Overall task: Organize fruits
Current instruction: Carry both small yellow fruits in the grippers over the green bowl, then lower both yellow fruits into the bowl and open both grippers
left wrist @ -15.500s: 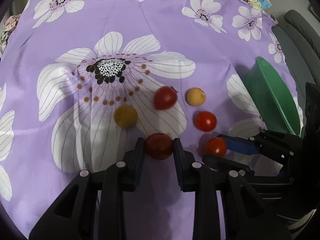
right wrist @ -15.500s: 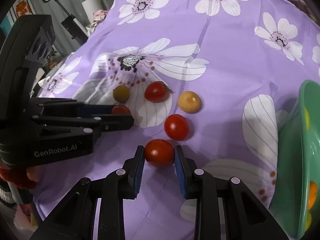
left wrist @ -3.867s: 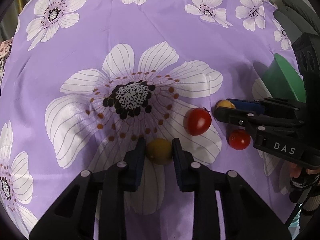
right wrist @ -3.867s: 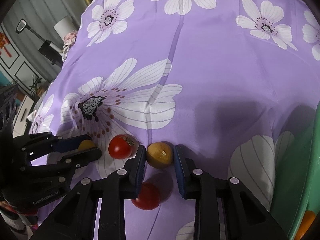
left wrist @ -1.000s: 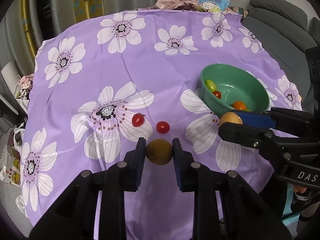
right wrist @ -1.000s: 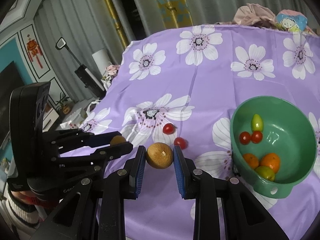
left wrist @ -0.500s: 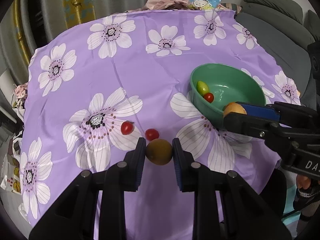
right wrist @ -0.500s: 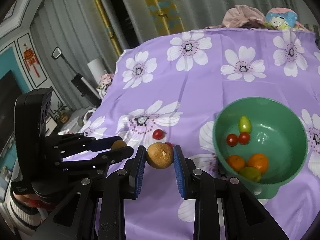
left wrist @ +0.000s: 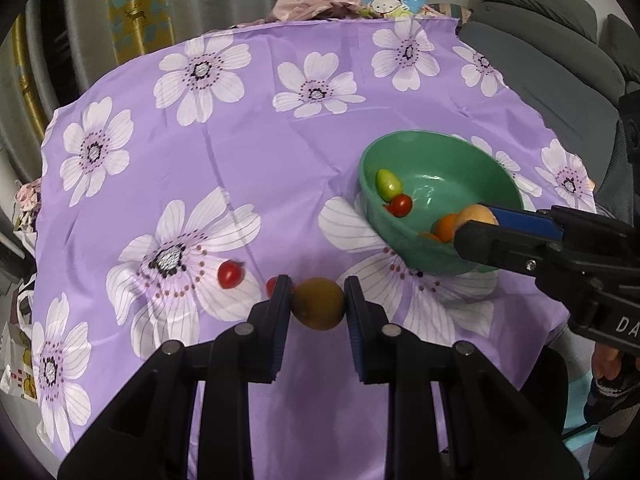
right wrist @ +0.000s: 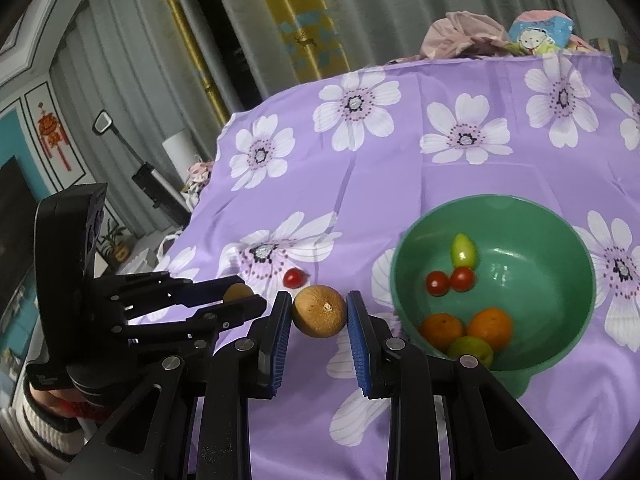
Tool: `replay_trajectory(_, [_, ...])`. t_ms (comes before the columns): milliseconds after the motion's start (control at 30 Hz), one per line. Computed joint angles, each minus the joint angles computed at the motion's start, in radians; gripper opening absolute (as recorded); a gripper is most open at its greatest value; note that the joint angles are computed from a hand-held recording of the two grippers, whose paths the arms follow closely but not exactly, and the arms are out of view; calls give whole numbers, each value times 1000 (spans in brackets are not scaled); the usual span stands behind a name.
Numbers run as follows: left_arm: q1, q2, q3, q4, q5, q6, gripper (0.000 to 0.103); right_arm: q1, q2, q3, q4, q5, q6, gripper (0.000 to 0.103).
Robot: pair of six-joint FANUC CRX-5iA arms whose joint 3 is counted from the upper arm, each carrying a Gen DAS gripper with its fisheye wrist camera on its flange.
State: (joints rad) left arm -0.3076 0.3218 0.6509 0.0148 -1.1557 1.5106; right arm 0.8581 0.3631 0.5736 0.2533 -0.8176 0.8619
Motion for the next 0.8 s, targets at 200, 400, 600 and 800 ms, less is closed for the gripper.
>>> replay_trajectory(200, [-14,34,46,25,7,-35,26,-16,-36,-69,69,31,-79,30])
replay_trajectory(400, [-22,82,101,77,11,-76,26,-30,-71,-144,168,41,-182,30])
replay_trajectory(600, [-35,156,192,118,-16,-116,26,-52,-95,-195,207,40,-256,30])
replay_trajectory(800, [-54,246,313,133,-68,-122,26,-67,-97,-208,192,48,-258,30])
